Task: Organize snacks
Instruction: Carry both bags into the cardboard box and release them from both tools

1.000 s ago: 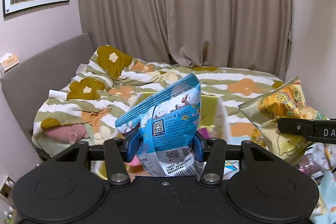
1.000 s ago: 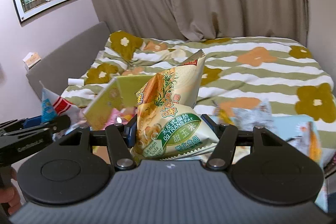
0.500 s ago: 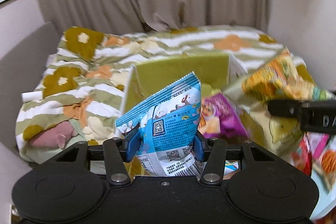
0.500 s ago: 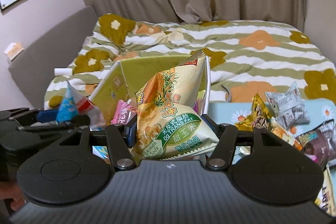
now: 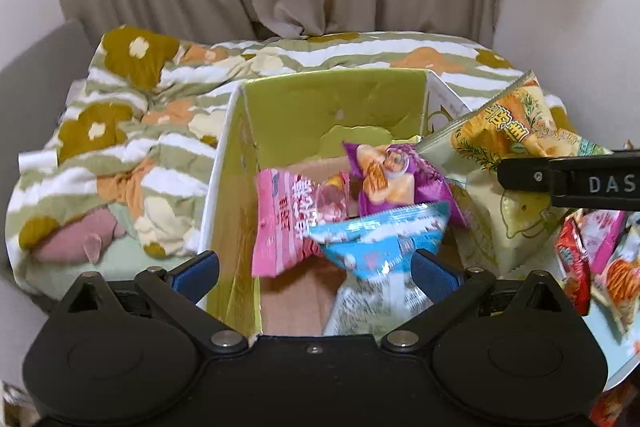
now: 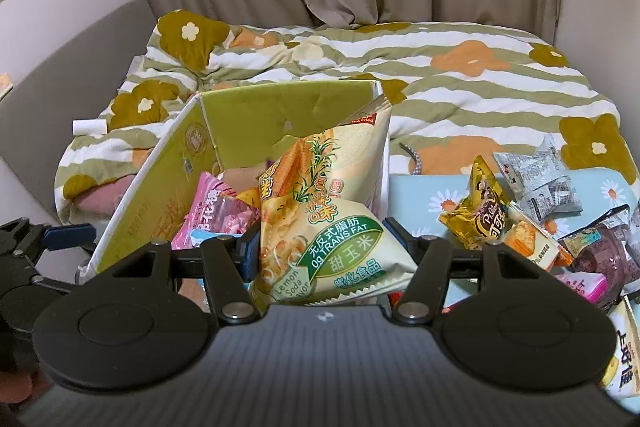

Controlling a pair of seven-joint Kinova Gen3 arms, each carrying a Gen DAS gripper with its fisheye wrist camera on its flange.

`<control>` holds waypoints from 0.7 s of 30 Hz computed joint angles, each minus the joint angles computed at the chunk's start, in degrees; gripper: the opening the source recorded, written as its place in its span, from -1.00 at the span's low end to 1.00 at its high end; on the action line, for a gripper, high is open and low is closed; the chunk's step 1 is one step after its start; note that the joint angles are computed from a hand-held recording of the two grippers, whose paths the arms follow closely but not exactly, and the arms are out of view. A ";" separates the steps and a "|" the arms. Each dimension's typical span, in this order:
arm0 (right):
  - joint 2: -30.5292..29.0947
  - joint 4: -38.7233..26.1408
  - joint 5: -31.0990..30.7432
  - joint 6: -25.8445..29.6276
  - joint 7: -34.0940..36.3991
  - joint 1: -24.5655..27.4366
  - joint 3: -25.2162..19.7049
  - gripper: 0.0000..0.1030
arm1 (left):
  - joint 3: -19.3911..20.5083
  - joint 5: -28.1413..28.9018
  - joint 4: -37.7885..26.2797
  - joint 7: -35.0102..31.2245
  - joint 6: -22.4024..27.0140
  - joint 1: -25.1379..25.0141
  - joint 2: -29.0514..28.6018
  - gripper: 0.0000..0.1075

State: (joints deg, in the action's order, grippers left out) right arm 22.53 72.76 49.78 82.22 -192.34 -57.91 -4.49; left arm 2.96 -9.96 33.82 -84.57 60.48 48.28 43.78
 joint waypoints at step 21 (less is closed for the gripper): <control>-0.29 4.99 3.60 -5.81 -3.21 -0.27 -0.07 1.00 | -1.16 -5.55 7.13 12.94 -2.95 1.90 -4.20 0.92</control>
State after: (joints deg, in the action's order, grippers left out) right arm 22.24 77.75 53.38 76.42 -195.56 -58.19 -4.55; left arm 1.80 -15.51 40.95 -71.63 57.53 50.18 39.58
